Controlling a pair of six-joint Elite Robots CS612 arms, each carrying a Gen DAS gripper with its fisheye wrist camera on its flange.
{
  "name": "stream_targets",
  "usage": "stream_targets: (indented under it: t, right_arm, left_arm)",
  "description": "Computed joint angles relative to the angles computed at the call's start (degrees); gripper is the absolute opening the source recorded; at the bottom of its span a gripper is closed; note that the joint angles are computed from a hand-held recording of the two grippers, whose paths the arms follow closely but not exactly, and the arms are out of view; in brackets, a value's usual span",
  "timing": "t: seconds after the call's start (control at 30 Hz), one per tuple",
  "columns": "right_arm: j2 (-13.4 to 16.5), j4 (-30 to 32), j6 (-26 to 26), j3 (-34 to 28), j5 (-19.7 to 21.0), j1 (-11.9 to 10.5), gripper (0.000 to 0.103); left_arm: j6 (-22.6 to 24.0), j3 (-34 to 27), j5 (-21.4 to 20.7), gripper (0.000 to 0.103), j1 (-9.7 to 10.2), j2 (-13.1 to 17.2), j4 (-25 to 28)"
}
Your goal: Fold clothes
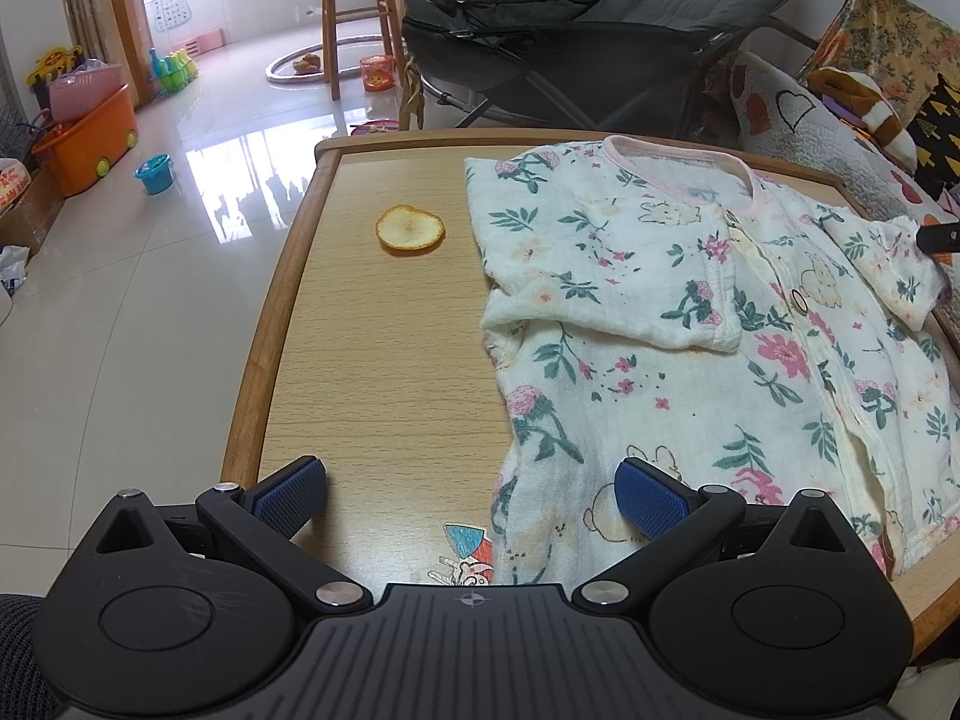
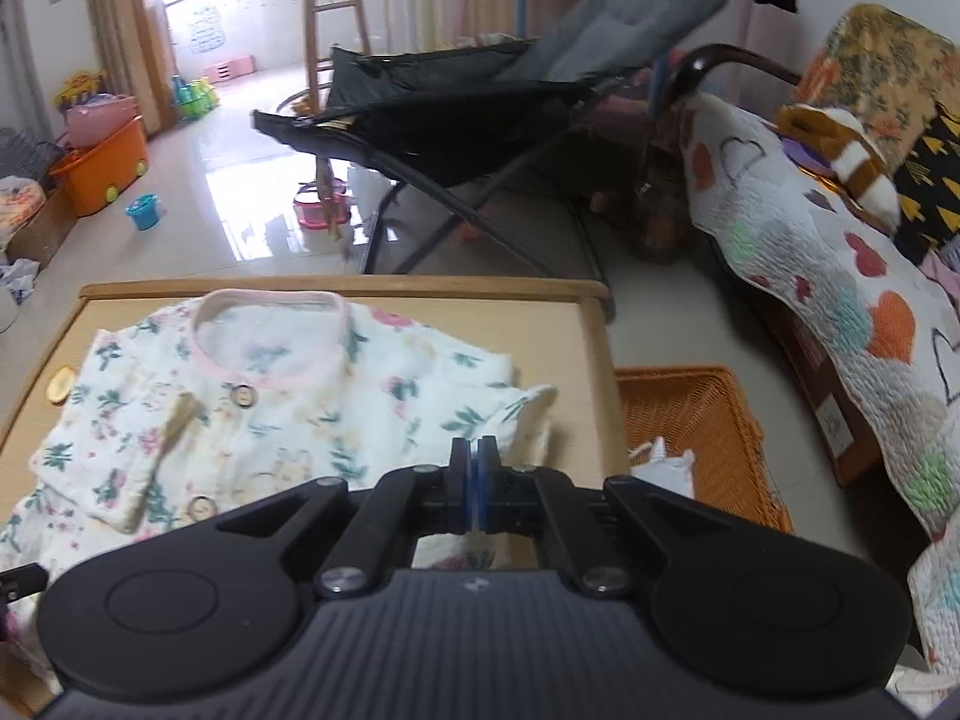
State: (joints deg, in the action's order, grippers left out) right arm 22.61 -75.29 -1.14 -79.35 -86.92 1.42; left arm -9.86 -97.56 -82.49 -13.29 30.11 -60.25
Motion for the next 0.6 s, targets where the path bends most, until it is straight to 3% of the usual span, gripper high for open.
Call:
stream_targets:
  t: [0.6]
  right_arm:
    - [0.2,0.3,-6.2,0.7,5.9,2.5,0.002]
  left_arm:
    - [0.0,0.0,0.0,0.103,-0.02,0.0,0.0]
